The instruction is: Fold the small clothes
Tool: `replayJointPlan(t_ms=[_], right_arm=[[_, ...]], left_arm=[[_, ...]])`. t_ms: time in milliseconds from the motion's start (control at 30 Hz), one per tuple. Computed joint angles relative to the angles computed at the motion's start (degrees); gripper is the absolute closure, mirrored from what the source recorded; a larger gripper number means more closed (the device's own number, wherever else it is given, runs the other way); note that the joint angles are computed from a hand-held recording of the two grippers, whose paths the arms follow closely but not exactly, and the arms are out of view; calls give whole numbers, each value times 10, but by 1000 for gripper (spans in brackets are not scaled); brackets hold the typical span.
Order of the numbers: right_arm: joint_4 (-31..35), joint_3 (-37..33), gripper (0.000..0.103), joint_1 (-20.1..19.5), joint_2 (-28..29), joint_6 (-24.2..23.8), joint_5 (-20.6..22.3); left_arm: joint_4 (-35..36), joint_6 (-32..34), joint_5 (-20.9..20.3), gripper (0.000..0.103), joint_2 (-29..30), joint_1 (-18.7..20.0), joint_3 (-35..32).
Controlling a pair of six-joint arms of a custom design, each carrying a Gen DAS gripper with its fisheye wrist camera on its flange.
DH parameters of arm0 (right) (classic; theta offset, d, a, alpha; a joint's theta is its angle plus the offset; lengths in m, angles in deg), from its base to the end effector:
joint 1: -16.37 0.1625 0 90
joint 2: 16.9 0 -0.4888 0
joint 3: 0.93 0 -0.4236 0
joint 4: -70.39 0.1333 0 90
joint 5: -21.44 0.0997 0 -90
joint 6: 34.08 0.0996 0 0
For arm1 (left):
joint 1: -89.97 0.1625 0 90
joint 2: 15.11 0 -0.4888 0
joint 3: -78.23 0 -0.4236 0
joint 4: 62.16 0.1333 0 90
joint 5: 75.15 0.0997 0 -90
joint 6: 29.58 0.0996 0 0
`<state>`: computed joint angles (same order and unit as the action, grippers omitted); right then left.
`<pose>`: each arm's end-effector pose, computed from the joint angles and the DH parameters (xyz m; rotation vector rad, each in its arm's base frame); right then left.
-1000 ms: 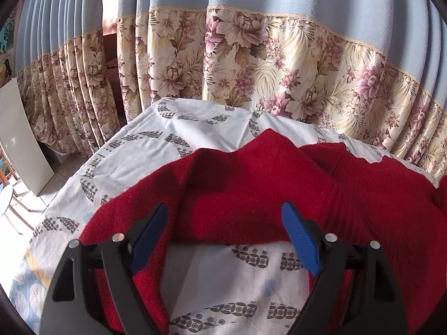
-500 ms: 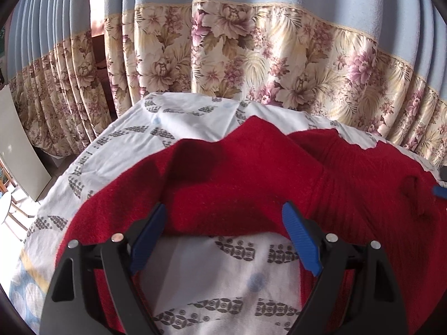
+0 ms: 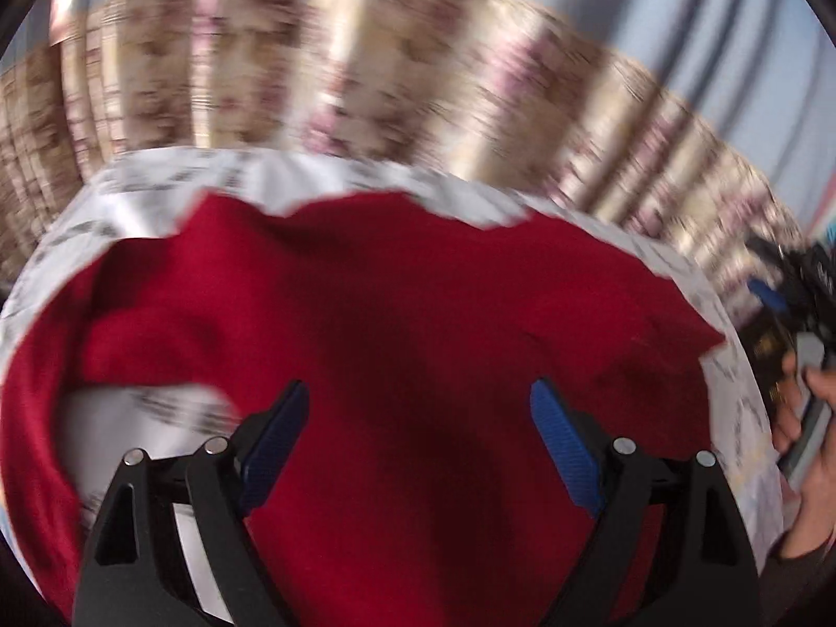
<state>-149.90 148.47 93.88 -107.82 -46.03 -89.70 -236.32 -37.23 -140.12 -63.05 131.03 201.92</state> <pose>0.0231 -0.3462 0.3559 -0.3004 -2.1474 1.4356 -0.2946 -0.4893 0.0401 0.9402 2.6243 -0.4737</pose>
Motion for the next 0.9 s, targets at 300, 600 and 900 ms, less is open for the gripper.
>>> replayJointPlan(t_ms=[300, 600, 900], right_arm=[[-42, -8, 3, -1, 18, -69, -94], [-4, -2, 3, -15, -8, -50, -69], [4, -5, 3, -9, 1, -47, -70]], left_arm=[[1, -56, 175, 16, 117, -109, -44], [10, -65, 174, 16, 147, -115, -75], [-5, -3, 167, 10, 168, -130, -91]])
